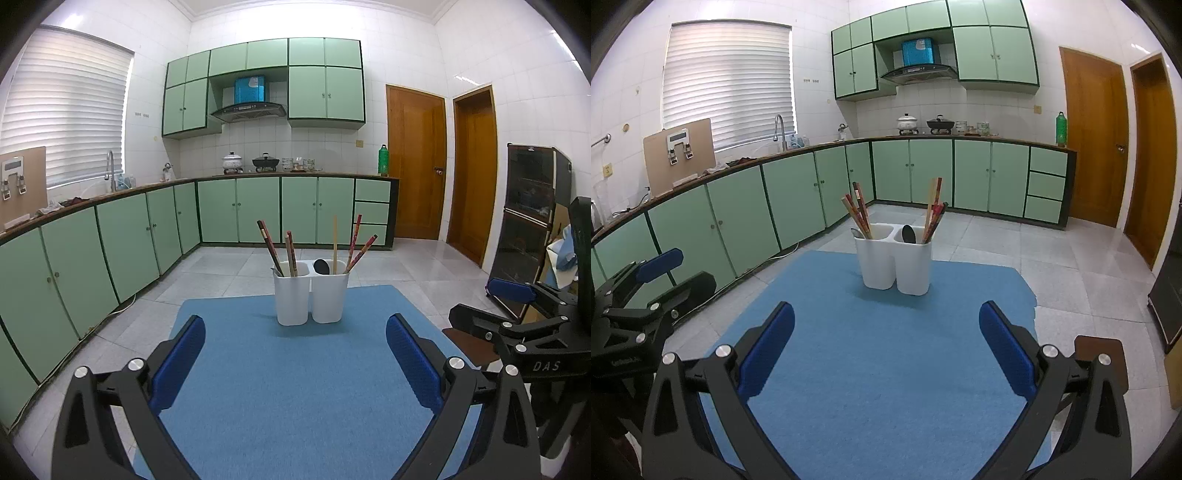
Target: Organize utensils
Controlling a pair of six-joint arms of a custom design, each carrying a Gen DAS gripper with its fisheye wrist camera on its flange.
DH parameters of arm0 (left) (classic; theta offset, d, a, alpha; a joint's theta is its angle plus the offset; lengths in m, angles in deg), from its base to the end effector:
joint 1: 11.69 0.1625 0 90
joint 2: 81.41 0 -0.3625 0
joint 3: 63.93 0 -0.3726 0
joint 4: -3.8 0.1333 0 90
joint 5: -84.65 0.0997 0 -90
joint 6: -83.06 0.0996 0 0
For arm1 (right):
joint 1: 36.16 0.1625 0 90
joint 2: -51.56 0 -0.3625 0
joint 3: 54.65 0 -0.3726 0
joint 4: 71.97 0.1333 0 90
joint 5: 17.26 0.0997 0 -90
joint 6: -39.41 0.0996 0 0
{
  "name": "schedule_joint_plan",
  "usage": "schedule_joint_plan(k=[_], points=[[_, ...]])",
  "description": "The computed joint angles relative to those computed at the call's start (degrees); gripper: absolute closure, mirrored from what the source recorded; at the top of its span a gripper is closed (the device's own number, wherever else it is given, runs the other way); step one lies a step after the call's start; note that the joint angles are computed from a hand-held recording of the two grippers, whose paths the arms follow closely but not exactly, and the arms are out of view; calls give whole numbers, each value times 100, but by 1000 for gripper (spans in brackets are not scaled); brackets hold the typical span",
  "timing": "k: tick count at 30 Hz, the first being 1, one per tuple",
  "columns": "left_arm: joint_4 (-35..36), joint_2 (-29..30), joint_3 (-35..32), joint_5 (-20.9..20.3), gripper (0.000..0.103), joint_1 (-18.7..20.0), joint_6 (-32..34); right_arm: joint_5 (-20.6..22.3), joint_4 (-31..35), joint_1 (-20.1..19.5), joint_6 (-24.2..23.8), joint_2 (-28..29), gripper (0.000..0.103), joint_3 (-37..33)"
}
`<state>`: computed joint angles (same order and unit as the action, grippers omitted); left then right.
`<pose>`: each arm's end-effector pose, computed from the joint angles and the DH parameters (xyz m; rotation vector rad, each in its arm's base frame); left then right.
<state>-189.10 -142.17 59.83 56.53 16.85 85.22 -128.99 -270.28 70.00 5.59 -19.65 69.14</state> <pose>-0.2921 -0.4106 0.1748 0.7415 2.0900 -1.3262 0.2250 -0.4301 0.2401 0.7873 -2.2613 1.1743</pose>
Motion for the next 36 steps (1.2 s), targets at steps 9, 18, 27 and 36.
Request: schedule_joint_plan(k=[9, 18, 27, 36], points=[[-50, 23, 35, 23, 7, -1, -11, -2, 6, 13, 31, 22, 6, -4], [15, -9, 83, 48, 7, -35, -121, 18, 14, 17, 55, 5, 6, 33], [16, -15, 94, 57, 7, -44, -127, 21, 8, 28, 77, 6, 6, 39], [47, -43, 112, 51, 7, -47, -162, 7, 3, 32, 79, 13, 6, 40]])
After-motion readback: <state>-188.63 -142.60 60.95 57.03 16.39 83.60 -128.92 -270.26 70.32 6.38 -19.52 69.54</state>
